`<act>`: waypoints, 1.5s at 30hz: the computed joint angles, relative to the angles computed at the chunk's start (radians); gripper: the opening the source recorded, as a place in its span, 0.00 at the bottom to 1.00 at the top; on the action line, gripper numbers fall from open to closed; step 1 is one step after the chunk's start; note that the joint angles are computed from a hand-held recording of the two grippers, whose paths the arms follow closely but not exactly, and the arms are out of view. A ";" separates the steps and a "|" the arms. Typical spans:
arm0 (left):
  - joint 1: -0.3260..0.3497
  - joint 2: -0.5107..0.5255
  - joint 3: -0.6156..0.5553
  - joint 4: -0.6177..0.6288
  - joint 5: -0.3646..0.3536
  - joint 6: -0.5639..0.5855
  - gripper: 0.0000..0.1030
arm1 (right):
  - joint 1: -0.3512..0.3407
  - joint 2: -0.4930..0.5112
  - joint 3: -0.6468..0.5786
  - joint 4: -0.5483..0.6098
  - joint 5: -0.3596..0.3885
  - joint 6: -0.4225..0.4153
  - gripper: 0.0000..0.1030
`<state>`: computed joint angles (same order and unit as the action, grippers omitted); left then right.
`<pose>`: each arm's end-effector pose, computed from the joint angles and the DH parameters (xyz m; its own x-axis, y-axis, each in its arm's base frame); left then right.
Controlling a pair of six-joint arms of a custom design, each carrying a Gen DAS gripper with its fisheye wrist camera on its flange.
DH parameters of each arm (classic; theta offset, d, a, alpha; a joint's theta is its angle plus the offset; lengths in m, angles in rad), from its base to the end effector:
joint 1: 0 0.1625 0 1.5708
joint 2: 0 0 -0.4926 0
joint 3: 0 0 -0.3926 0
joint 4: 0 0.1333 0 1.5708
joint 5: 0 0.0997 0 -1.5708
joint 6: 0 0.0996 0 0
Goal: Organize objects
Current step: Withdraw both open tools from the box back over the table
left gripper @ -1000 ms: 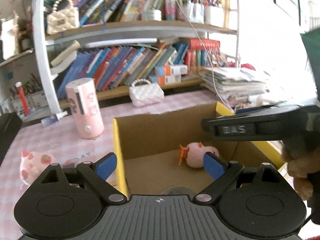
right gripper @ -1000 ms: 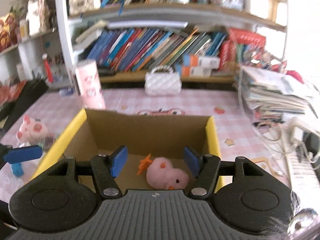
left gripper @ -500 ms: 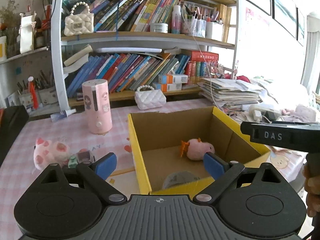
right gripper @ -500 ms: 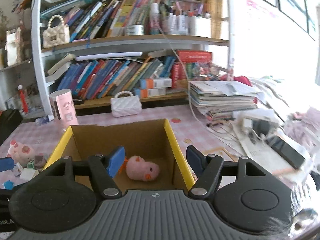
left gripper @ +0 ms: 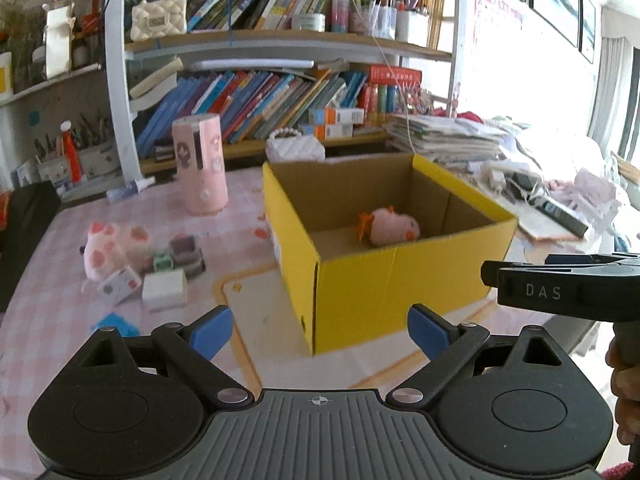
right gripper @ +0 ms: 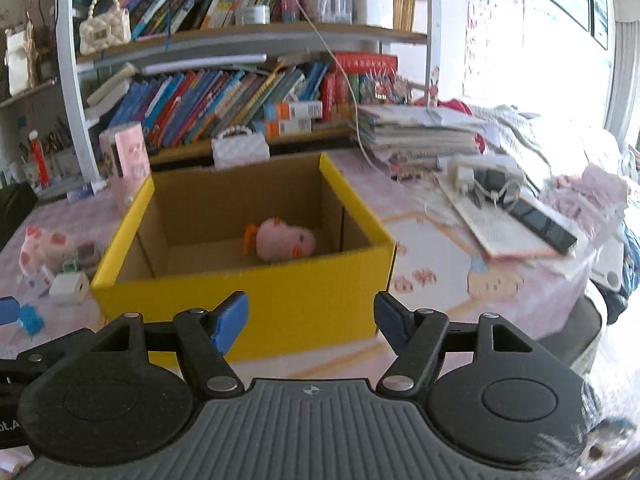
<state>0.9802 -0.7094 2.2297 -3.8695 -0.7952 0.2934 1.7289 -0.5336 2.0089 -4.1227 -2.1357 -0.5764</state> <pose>-0.1179 -0.5404 0.1106 -0.7151 0.1608 -0.6803 0.6302 0.5693 -0.5280 0.1708 -0.5630 0.0701 -0.7209 0.0234 0.6927 -0.5576 0.5739 -0.5997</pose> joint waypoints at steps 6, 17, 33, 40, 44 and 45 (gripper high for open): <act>0.002 -0.023 0.055 0.040 0.031 -0.042 0.93 | 0.013 0.012 0.048 0.017 -0.027 0.028 0.71; -0.001 -0.063 0.127 0.081 0.070 -0.113 0.93 | 0.039 0.037 0.091 0.044 -0.045 0.053 0.73; -0.017 -0.104 0.206 0.016 0.152 -0.159 0.93 | 0.083 0.056 0.095 0.113 -0.005 0.053 0.76; -0.016 -0.120 0.222 -0.038 0.187 -0.163 0.94 | 0.105 0.068 0.076 0.140 0.023 0.022 0.76; -0.012 -0.129 0.228 -0.051 0.197 -0.172 0.94 | 0.115 0.075 0.062 0.157 0.030 0.005 0.76; -0.011 -0.130 0.231 -0.058 0.200 -0.173 0.94 | 0.117 0.078 0.059 0.160 0.030 0.001 0.76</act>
